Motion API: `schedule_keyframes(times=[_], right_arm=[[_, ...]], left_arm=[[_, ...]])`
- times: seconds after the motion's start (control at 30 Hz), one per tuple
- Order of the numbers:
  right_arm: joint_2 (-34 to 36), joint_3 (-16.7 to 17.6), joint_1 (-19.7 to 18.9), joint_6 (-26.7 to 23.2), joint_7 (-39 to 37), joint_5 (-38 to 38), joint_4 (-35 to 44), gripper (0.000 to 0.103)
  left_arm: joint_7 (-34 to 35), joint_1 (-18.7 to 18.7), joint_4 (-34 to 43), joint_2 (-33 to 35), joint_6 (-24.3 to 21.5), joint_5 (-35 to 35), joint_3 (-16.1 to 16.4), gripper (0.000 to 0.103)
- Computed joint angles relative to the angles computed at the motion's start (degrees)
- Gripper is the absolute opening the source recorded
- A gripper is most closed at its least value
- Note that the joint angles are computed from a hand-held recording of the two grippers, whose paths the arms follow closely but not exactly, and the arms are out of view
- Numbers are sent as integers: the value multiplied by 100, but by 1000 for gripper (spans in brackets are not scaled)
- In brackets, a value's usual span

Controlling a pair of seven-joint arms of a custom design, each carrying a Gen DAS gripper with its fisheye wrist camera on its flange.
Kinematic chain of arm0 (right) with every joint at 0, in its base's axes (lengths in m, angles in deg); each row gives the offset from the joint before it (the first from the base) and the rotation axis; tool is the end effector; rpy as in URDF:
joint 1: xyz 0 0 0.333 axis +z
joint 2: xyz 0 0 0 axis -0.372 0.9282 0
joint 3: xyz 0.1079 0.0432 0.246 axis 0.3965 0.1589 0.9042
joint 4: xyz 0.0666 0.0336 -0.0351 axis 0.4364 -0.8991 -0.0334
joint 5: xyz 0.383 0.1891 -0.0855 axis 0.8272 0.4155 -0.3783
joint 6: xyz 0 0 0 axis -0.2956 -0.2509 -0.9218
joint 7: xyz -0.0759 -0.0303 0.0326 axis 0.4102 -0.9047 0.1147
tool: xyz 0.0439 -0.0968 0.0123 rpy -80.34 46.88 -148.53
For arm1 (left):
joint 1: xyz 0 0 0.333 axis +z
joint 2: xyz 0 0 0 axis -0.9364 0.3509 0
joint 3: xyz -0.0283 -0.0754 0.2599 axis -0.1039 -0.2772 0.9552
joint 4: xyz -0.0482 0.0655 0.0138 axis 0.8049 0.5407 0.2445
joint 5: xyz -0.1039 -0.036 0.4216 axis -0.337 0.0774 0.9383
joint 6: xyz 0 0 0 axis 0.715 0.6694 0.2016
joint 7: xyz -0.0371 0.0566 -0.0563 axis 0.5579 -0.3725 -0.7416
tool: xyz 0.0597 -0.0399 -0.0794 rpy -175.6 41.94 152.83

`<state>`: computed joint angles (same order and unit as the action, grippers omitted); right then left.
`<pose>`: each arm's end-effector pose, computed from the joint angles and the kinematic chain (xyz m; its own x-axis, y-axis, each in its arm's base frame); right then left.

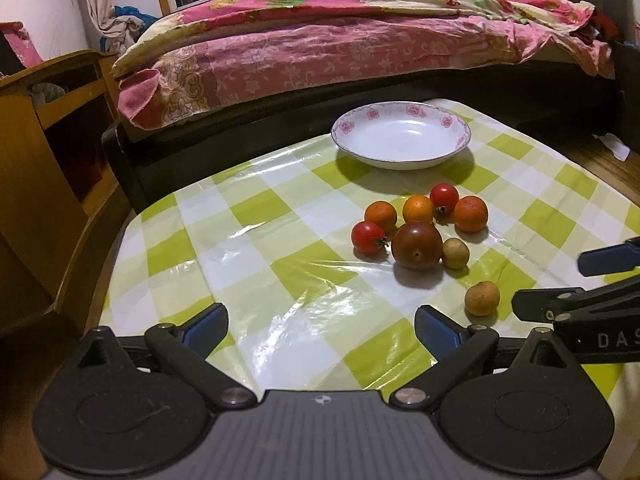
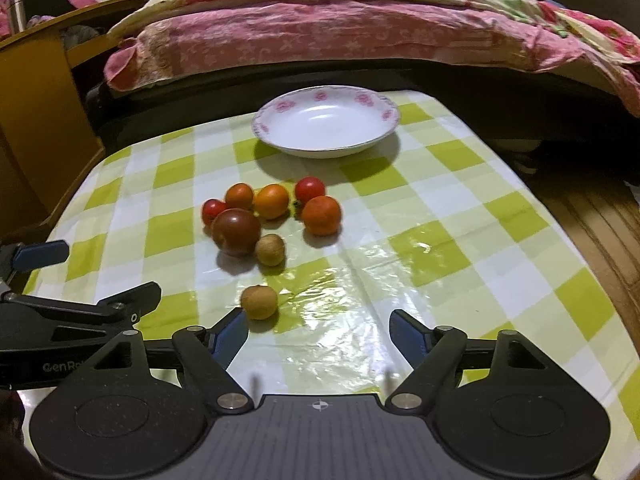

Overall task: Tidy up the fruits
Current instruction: 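Grasp a small brown fruit with the right tool while the left tool approaches the dark tomato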

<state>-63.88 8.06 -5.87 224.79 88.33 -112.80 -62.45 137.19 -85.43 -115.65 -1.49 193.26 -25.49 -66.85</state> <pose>0.4014 0.2125 0.4637 -0.3363 -0.9391 -0.0707 -0.6931 0.2976 -0.6566 0.4848 -0.2302 0.4529 -0.5661 -0.8121 -0.1414 -0.4985 0.4738 -0.7259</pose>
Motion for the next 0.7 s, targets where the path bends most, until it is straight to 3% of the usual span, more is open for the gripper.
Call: schedule_keyframes(times=[0.3, 0.37, 0.6, 0.7], right_arm=[[537, -322, 45, 560, -832, 206, 230, 53], [709, -372, 58, 624, -1001, 340, 312, 44], [1017, -429, 61, 769, -1445, 630, 470, 25], [971, -442, 55, 780, -1533, 703, 428, 22]], left_arm=[[251, -56, 75, 102, -25, -250, 124, 103], [286, -51, 82, 125, -10, -257, 122, 103], [653, -224, 240, 239, -159, -635, 263, 95], [966, -344, 347, 310, -243, -881, 314, 84]])
